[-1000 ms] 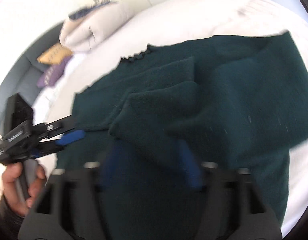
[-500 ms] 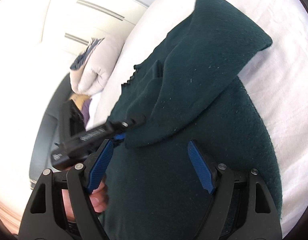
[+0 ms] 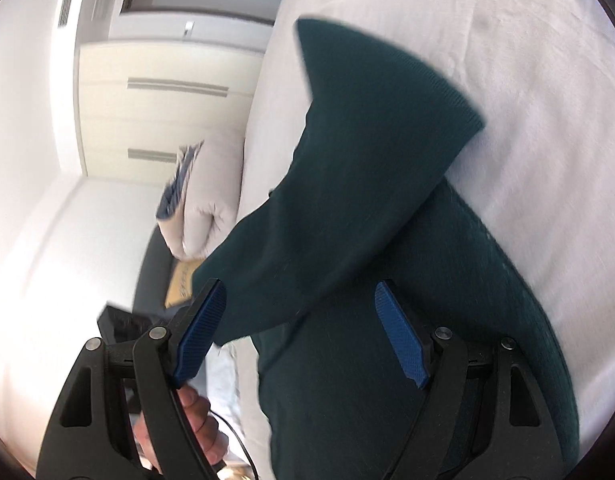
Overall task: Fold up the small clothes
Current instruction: 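Fold the sleeve across the body with the right gripper while the left gripper holds the fold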
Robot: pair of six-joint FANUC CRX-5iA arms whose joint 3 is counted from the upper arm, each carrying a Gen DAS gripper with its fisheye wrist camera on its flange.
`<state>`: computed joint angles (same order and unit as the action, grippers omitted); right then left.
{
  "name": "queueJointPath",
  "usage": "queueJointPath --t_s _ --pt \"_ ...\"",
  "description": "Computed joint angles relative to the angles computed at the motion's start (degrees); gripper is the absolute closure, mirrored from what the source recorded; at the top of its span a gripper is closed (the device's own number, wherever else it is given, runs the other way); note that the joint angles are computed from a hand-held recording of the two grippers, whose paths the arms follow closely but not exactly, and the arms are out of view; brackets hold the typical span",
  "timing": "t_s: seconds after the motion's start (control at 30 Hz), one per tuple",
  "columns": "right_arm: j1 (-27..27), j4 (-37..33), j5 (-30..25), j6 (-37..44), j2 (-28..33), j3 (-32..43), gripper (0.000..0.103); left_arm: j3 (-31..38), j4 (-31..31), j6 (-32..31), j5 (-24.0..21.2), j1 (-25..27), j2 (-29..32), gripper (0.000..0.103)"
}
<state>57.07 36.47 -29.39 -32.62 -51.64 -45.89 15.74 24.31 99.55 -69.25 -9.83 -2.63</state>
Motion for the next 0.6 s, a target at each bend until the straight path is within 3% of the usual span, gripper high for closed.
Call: queueJointPath --t_s 0.27,0.43,0.6 --pt "-8.45 5.31 9.36 -11.59 0.59 -4.19 0.026 -8.26 2.62 1.57 1.61 8.01 -3.82 0.097" --pt "-9.10 7.27 9.16 -13.16 1.08 -4.51 0.026 -12.32 3.13 1.96 0.53 10.94 -5.14 0.097" --pt "-10.60 4.82 8.58 -10.44 3.24 -2.54 0.026 -15.73 3.38 1.93 0.75 11.46 -5.67 0.097"
